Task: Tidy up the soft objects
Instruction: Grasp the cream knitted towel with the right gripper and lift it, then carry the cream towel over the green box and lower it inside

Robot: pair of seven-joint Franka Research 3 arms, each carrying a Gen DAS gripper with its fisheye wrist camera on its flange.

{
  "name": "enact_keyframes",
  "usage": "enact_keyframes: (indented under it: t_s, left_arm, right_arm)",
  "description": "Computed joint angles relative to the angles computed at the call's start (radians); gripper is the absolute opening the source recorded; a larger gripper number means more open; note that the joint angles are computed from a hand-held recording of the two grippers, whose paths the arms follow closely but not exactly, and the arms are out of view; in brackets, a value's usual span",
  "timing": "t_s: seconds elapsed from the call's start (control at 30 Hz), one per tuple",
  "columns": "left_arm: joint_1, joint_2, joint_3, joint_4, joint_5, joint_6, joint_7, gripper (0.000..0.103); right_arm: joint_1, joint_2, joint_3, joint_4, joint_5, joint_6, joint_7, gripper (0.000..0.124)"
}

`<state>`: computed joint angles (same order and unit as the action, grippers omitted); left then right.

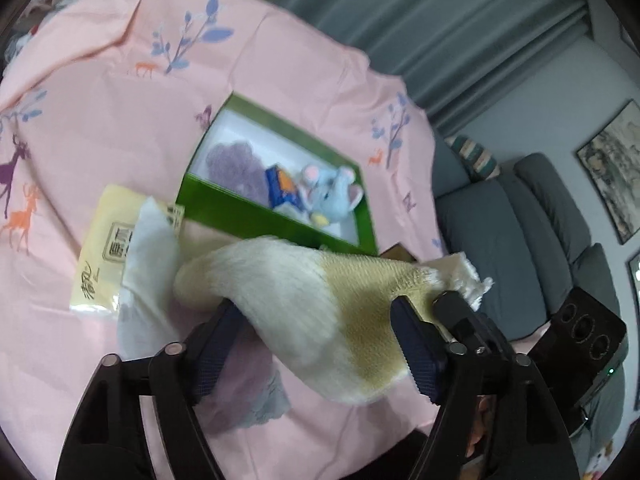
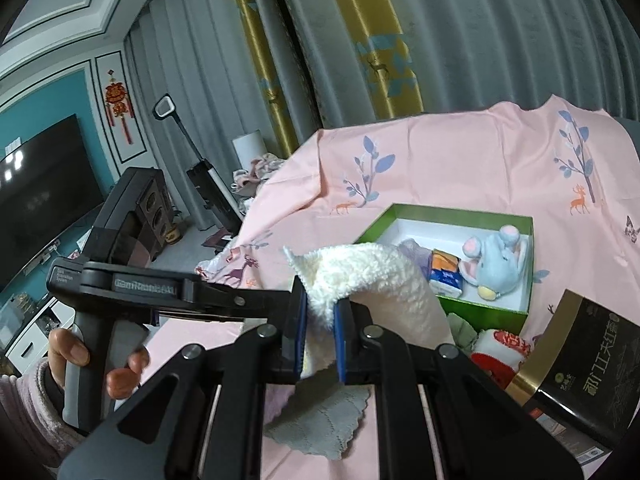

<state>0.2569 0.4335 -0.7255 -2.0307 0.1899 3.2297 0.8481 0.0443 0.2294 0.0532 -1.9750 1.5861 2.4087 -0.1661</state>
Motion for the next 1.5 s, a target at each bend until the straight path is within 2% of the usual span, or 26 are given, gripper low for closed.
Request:
enact_keyframes:
  t_s: [0.07, 0.1, 0.13, 0.17, 0.2, 0.23, 0.27, 0.3, 0.4, 0.43, 0.47, 0.5, 0.53, 0.57, 0.6, 0.67, 0.73, 0.83, 0.97, 1.07, 1.13, 1.17, 1.2, 1.3, 1.37, 1.5]
  left_arm:
    - [-0.093, -0.05, 0.101, -0.01, 0.004, 0.011, -0.018, 0.077]
    - [-0.112, -0.062, 0.121, -0.012, 0.008, 0.009, -0.021, 0.076]
    - [-0.1, -0.061, 0.106, -0.013, 0.008, 0.011, -0.014, 0.076]
    - [-0.071, -0.054, 0.073, -0.013, 0.012, 0.014, -0.005, 0.072]
    - [-0.067, -0.05, 0.067, -0.01, 0.016, 0.016, -0.001, 0.057]
    - [-0.058, -0.043, 0.056, -0.006, 0.022, 0.017, 0.005, 0.05]
    - [-0.023, -0.023, 0.015, 0.001, 0.031, 0.017, 0.018, 0.042]
    - [0.003, -0.004, -0.016, 0.009, 0.038, 0.013, 0.026, 0.042]
    - [0.016, 0.024, -0.042, 0.026, 0.035, -0.021, 0.044, 0.042]
    - [-0.007, 0.018, -0.02, 0.025, 0.031, -0.028, 0.048, 0.042]
    - [-0.057, -0.001, 0.038, 0.026, 0.064, -0.048, 0.018, 0.042]
    - [-0.113, -0.019, 0.091, 0.023, 0.027, -0.058, 0.044, 0.043]
    - [-0.142, -0.024, 0.123, 0.021, 0.046, -0.076, 0.031, 0.045]
    - [-0.148, -0.017, 0.119, 0.022, 0.016, -0.101, 0.07, 0.051]
    - [-0.126, -0.002, 0.089, 0.022, 0.002, -0.122, 0.101, 0.063]
    - [-0.118, 0.023, 0.066, 0.027, -0.026, -0.139, 0.139, 0.08]
    - [-0.095, 0.055, 0.03, 0.024, -0.064, -0.107, 0.171, 0.08]
    - [0.001, 0.129, -0.079, 0.018, -0.115, -0.038, 0.195, 0.08]
    - [0.046, 0.215, -0.133, 0.056, -0.072, 0.014, 0.167, 0.081]
    - [0.083, 0.327, -0.189, 0.106, -0.029, 0.073, 0.142, 0.079]
    - [0.107, 0.407, -0.233, 0.143, 0.005, 0.081, 0.126, 0.062]
    - [0.115, 0.446, -0.253, 0.167, 0.027, 0.061, 0.123, 0.045]
    - [0.123, 0.478, -0.273, 0.186, 0.05, 0.04, 0.123, 0.034]
    - [0.121, 0.537, -0.295, 0.231, 0.088, -0.019, 0.116, 0.016]
    - [0.106, 0.533, -0.28, 0.24, 0.074, -0.044, 0.106, 0.011]
    - [0.088, 0.479, -0.245, 0.214, 0.056, -0.037, 0.104, 0.004]
  right_arm:
    - [0.0, -0.008, 0.001, -0.007, 0.004, -0.004, -0.008, 0.011]
    - [0.0, -0.011, 0.001, -0.01, 0.004, -0.006, -0.007, 0.011]
    - [0.002, -0.015, 0.001, -0.015, 0.006, -0.006, -0.009, 0.011]
    - [0.002, -0.02, 0.0, -0.02, 0.009, -0.01, -0.012, 0.011]
    - [0.002, -0.024, -0.001, -0.026, 0.011, -0.014, -0.014, 0.011]
    - [0.002, -0.029, -0.002, -0.031, 0.013, -0.018, -0.016, 0.011]
    - [0.004, -0.033, -0.004, -0.034, 0.017, -0.019, -0.02, 0.011]
    - [0.005, -0.034, -0.005, -0.037, 0.02, -0.017, -0.024, 0.011]
    - [0.009, -0.027, -0.01, -0.031, 0.02, 0.004, -0.015, 0.011]
    - [0.009, -0.019, -0.012, -0.024, 0.012, 0.009, 0.003, 0.011]
    - [0.008, -0.008, -0.014, -0.014, -0.001, 0.014, 0.029, 0.011]
    - [0.005, 0.002, -0.014, -0.005, -0.012, 0.017, 0.051, 0.011]
    - [0.002, 0.012, -0.013, 0.004, -0.02, 0.02, 0.07, 0.011]
    - [-0.002, 0.02, -0.012, 0.011, -0.021, 0.023, 0.078, 0.011]
    - [-0.005, 0.025, -0.009, 0.015, -0.023, 0.027, 0.083, 0.011]
    - [-0.012, 0.032, -0.004, 0.019, -0.023, 0.025, 0.086, 0.011]
    - [-0.015, 0.032, 0.001, 0.016, -0.021, 0.027, 0.085, 0.011]
    - [-0.018, 0.029, 0.003, 0.01, -0.017, 0.03, 0.08, 0.011]
    - [-0.034, 0.03, -0.004, 0.0, -0.033, -0.012, 0.107, 0.011]
    - [-0.043, 0.025, -0.008, -0.022, -0.041, -0.031, 0.122, 0.011]
    - [-0.051, 0.028, -0.014, -0.031, -0.058, -0.054, 0.14, 0.011]
    - [-0.054, 0.032, -0.017, -0.032, -0.075, -0.064, 0.157, 0.011]
    - [-0.056, 0.035, -0.018, -0.032, -0.087, -0.068, 0.165, 0.011]
    - [-0.059, 0.045, -0.018, -0.033, -0.115, -0.058, 0.181, 0.011]
    - [-0.067, 0.051, -0.017, -0.034, -0.118, -0.066, 0.191, 0.011]
    - [-0.081, 0.06, -0.017, -0.029, -0.118, -0.081, 0.202, 0.011]
